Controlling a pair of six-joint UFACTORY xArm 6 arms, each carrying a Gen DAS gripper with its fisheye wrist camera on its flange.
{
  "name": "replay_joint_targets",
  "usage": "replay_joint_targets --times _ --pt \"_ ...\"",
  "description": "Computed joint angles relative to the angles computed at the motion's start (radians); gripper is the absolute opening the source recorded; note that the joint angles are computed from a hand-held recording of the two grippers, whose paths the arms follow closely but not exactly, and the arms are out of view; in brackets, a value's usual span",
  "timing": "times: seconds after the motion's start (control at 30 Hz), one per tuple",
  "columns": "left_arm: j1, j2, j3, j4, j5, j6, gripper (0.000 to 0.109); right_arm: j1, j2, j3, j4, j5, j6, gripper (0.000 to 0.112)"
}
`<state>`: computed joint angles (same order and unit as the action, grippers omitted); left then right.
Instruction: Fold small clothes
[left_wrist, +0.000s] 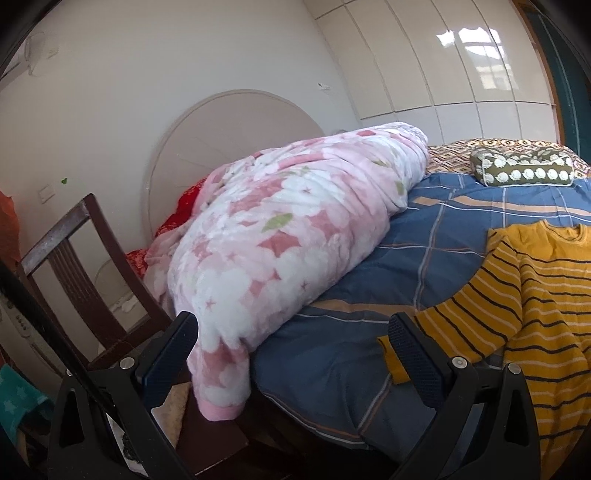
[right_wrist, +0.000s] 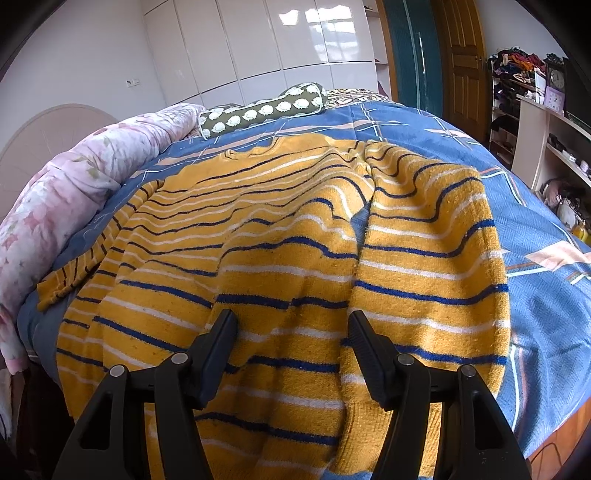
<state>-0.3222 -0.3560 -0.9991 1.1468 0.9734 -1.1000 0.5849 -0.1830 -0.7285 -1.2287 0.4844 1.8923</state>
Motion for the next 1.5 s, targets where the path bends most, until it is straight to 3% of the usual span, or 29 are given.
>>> replay_joint_targets --times 0.17,0.23,0.27,0.33,0.53,0.67,0.7,0.77,0.87,0.97,1.03,1.17,1.3,1.4,1.5 --pt "0.019 -0.002 0.021 -0.063 -0.123 0.014 0.102 -0.016 -0.199 0.129 0.025 0.104 -0.087 0.067" --pt "0.017 0.012 0.026 -0.107 -0.157 0.035 0.102 -0.033 -0.278 0.185 0.059 0.128 -0.127 0.06" --pt "0.014 0.023 0.024 -0.142 -0.174 0.063 0.102 -0.043 -0.306 0.207 0.079 0.125 -0.154 0.053" --pt "0.005 0.038 0.023 -0.18 -0.195 0.1 0.102 -0.076 -0.337 0.245 0.104 0.059 -0.199 0.052" --pt "-0.039 0.052 0.03 -0.185 -0.208 0.115 0.102 -0.11 -0.244 0.245 0.077 -0.181 -0.258 0.052" --pt "-0.042 0.073 0.025 -0.214 -0.2 0.126 0.102 -0.032 -0.116 0.164 0.173 -0.036 -0.394 0.05" --pt "-0.038 0.075 0.025 -0.227 -0.203 0.136 0.102 -0.04 -0.109 0.166 0.152 -0.05 -0.384 0.047" --pt "-0.033 0.081 0.027 -0.235 -0.202 0.141 0.102 -0.06 -0.131 0.181 0.163 -0.068 -0.396 0.01" --pt "-0.024 0.085 0.031 -0.243 -0.21 0.136 0.102 -0.164 -0.27 0.268 0.163 -0.163 -0.345 0.01" --pt "-0.011 0.084 0.038 -0.256 -0.228 0.136 0.102 -0.269 -0.487 0.36 0.175 -0.094 -0.301 0.01" --pt "-0.004 0.086 0.04 -0.253 -0.232 0.132 0.102 -0.338 -0.609 0.398 0.208 0.013 -0.315 0.01" --pt "0.006 0.092 0.042 -0.249 -0.236 0.124 0.102 -0.446 -0.66 0.385 0.225 0.222 -0.359 0.01" --pt "0.015 0.102 0.041 -0.25 -0.238 0.129 0.102 -0.54 -0.618 0.355 0.275 0.209 -0.413 0.01" --pt "0.026 0.103 0.045 -0.249 -0.251 0.128 0.102 -0.501 -0.594 0.313 0.288 0.224 -0.421 0.01" --pt "0.051 0.103 0.057 -0.267 -0.278 0.131 0.102 -0.476 -0.501 0.232 0.315 0.163 -0.429 0.01"
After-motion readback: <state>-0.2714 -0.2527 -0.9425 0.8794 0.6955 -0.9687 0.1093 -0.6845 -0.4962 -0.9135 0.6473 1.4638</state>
